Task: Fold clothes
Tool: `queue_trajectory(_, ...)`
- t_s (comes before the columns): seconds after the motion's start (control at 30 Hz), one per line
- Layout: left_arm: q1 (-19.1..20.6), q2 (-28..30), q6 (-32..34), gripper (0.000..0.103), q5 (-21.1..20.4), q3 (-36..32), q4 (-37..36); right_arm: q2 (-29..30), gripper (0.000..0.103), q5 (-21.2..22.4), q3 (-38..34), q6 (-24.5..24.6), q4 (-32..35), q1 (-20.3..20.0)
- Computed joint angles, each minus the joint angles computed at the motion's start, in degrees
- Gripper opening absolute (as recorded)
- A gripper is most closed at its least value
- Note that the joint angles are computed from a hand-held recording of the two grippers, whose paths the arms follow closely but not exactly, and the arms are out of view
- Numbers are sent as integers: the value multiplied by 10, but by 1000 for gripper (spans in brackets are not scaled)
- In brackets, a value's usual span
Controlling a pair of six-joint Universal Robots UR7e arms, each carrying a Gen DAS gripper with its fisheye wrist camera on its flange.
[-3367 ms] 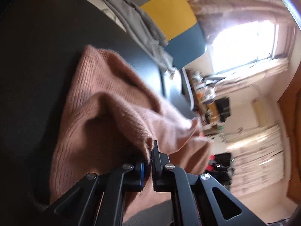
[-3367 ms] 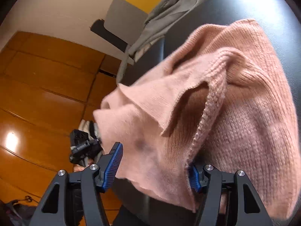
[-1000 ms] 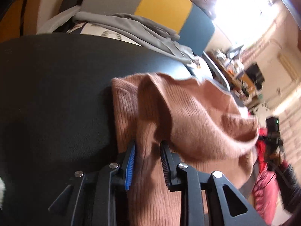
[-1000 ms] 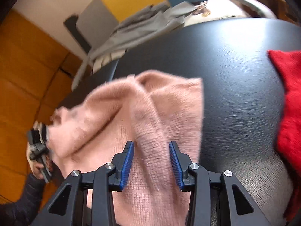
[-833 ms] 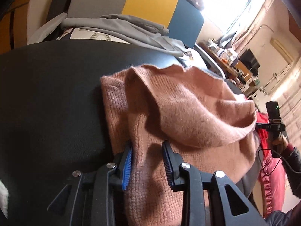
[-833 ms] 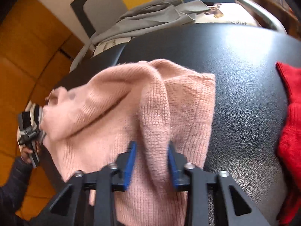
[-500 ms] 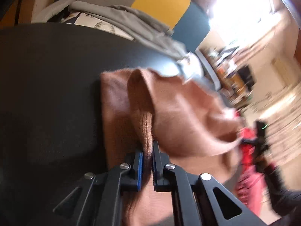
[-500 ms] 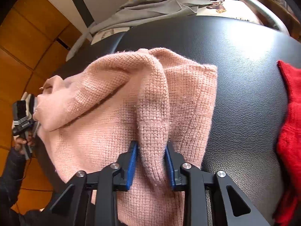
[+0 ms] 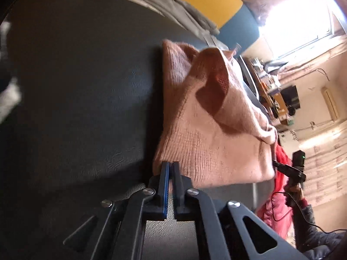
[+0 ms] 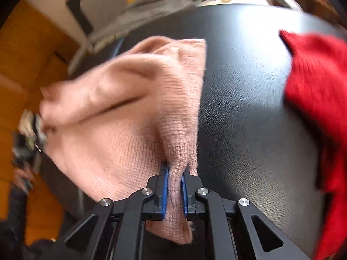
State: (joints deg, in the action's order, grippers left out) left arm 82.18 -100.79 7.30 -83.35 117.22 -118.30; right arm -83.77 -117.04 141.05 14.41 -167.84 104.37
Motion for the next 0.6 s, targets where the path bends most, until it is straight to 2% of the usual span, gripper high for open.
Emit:
queue_trajectory(0.03, -12, -11, 5, 6, 16, 7, -2, -4, 12, 9, 8, 2, -17, -4)
queue_trajectory(0.07, -27, -21, 12, 18, 24, 11, -2, -6, 15, 12, 9, 1, -21, -3)
queue_trajectory(0.1, -36, -26, 14, 21, 23, 12, -6, -9, 17, 5, 5, 4, -9, 1)
queue_trajectory(0.17, -55, -27, 16, 23, 24, 12, -29, -13, 35, -21, -12, 18, 25, 16)
queue_trajectory(0.2, -74, -30, 25, 24, 45, 20, -59, -13, 40, -35, -19, 20, 31, 25)
queue_trajectory(0.27, -119, -30, 78, 25, 113, 42, -128, -6, 54, -63, -38, 12, 35, 47)
queue_trajectory(0.33, -157, -13, 142, 25, 179, 55, -168, 8, 60, -71, -59, -8, 37, 62)
queue_trajectory(0.4, -184, 14, 215, 25, 232, 65, -196, 35, 62, -57, -91, -35, 47, 66)
queue_trajectory(0.43, -186, 31, 244, 25, 246, 61, -197, 50, 62, -48, -110, -49, 55, 66)
queue_trajectory(0.5, -181, 68, 252, 25, 242, 34, -147, 85, 62, -26, -146, -75, 63, 61)
queue_trajectory(0.53, -169, 87, 252, 25, 222, 14, -114, 102, 62, -12, -165, -84, 70, 59)
queue_trajectory(0.6, -135, 117, 201, 25, 119, -55, -7, 132, 62, 26, -199, -96, 95, 57)
